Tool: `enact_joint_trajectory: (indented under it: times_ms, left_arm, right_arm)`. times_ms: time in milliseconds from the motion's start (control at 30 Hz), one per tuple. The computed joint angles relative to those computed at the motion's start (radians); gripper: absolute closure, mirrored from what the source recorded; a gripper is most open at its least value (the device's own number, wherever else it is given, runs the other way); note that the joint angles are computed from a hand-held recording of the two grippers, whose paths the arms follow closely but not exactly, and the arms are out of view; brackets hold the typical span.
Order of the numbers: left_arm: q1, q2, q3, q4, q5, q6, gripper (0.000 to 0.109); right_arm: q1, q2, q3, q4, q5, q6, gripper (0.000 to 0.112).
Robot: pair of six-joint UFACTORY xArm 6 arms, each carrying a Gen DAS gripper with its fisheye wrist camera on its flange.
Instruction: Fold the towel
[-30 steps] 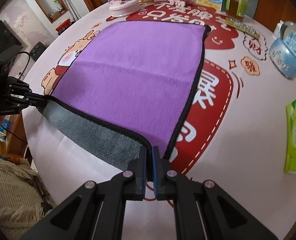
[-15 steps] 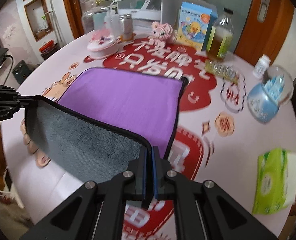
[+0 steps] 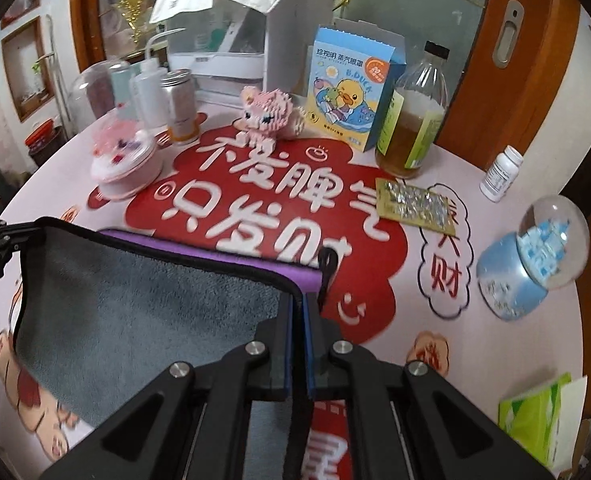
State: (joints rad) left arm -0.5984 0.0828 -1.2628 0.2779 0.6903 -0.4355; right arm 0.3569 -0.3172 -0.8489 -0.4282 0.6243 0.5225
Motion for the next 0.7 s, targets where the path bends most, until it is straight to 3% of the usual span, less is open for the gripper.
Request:
enact_joint_trajectory:
  times_ms: [467,500,567,633,700]
  left_arm:
    - [0.017,0.137,-0.101,0.014,0.027,-0.048,0.102]
    - [0.016,0.141,-0.106,0.015,0.032,-0.047,0.098]
    - [0.015,0.149,-0.116,0.016,0.046,-0.055,0.071]
    - [0.021,0.134,-0.094,0.008,0.015,-0.067,0.032]
    - [0.024,0.110,-0.062,0.063,-0.026,-0.132,0.019]
  right_arm:
    - [-0.007,0.183,-0.118,-0.054,0.008,0.015,0.107]
    - [-0.002,0.188,-0.122,-0.066,0.016,0.018,0.106]
    - [-0.001,0.194,-0.128,-0.056,0.021,0.013,0.099]
    - [-0.007,0.185,-0.119,-0.040,-0.005,0.029,0.074]
    - [-0.006,0.170,-0.109,-0.089,-0.020,0.089,0.063]
